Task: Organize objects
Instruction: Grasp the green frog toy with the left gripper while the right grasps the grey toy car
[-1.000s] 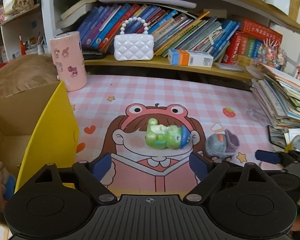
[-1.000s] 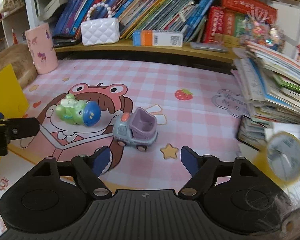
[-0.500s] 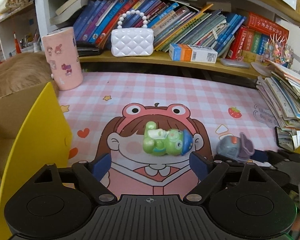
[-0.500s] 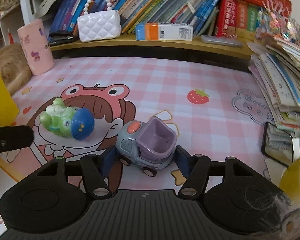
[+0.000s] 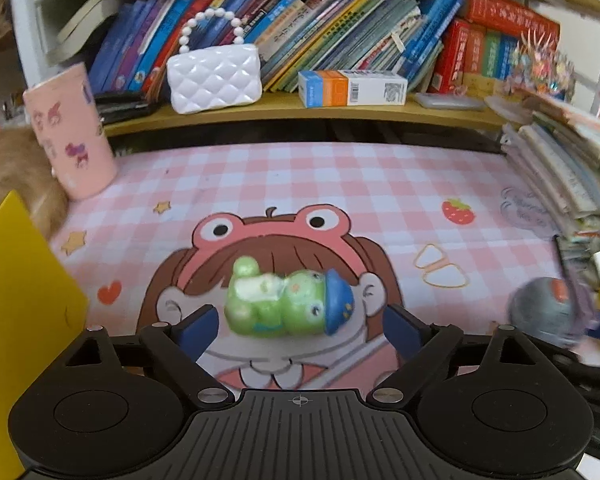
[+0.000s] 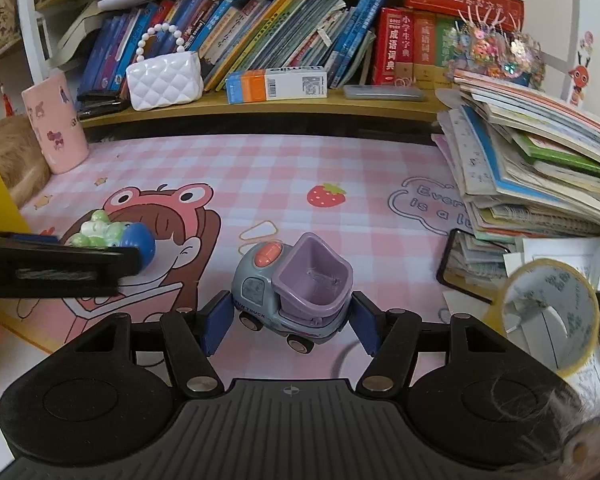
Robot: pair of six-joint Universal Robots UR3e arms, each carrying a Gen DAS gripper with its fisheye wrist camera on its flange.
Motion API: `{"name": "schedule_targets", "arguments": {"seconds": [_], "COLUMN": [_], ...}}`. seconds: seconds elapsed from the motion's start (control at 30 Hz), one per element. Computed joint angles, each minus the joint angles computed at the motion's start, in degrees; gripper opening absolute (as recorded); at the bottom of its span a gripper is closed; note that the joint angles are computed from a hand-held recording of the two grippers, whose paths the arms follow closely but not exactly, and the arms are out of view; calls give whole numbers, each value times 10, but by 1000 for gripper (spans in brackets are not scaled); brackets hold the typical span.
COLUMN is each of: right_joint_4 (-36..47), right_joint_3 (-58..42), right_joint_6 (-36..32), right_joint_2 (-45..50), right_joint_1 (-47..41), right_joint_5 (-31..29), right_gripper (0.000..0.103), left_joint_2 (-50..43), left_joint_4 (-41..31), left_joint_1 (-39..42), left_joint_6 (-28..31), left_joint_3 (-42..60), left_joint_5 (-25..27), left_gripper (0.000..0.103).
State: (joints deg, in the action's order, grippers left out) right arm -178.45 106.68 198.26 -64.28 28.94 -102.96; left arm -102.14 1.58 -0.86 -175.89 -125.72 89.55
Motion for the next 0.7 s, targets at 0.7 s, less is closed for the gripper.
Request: {"name": "schedule_targets", "arguments": {"seconds": [0.7], "right_joint_4": [37], "right_joint_3": [18], "right_joint_6": [7], "right_joint_2": [-42], "right_joint_1": [23], "right_joint_5": [0], "right_gripper": [60], "left_joint_2": [39], "left_joint_4": [32], "left_joint_1": [65], "left_joint_6": [-44], "left_joint_3": [-31], "left_joint_5": [-84], "left_gripper": [72]}}
